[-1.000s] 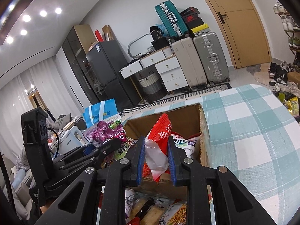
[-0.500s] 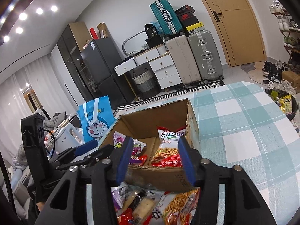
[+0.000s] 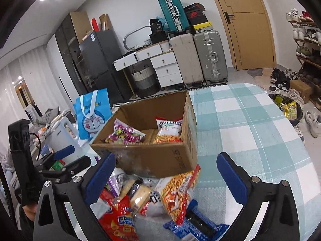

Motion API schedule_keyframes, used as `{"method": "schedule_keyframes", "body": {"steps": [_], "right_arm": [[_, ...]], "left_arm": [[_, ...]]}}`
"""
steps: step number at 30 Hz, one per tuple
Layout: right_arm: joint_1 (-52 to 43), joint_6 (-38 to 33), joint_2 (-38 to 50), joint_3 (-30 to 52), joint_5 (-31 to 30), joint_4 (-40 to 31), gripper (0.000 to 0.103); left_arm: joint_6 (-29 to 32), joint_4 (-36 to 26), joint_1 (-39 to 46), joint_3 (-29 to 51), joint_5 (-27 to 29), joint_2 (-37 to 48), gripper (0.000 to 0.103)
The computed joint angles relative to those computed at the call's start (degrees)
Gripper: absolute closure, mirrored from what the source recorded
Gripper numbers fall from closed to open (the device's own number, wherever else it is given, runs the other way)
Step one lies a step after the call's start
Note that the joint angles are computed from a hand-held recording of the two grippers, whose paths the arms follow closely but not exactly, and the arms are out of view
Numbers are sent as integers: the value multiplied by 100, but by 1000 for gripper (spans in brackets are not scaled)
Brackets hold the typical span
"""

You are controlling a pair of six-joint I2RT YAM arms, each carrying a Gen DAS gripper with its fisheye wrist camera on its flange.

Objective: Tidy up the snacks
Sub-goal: 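Withdraw both grippers from the box back toward the snack pile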

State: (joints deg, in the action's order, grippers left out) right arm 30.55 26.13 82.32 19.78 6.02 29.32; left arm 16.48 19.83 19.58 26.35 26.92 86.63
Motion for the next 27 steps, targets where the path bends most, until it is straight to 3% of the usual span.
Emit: {"method": "schedule_keyframes", "body": {"steps": [12, 27], "right_arm": [[721, -156, 24, -335, 708, -158, 1], [642, -236, 864, -411, 573, 476, 1]], "left_arm": [[305, -8, 897, -613, 648, -352, 1], [293, 696, 682, -707, 393, 420, 1]]}}
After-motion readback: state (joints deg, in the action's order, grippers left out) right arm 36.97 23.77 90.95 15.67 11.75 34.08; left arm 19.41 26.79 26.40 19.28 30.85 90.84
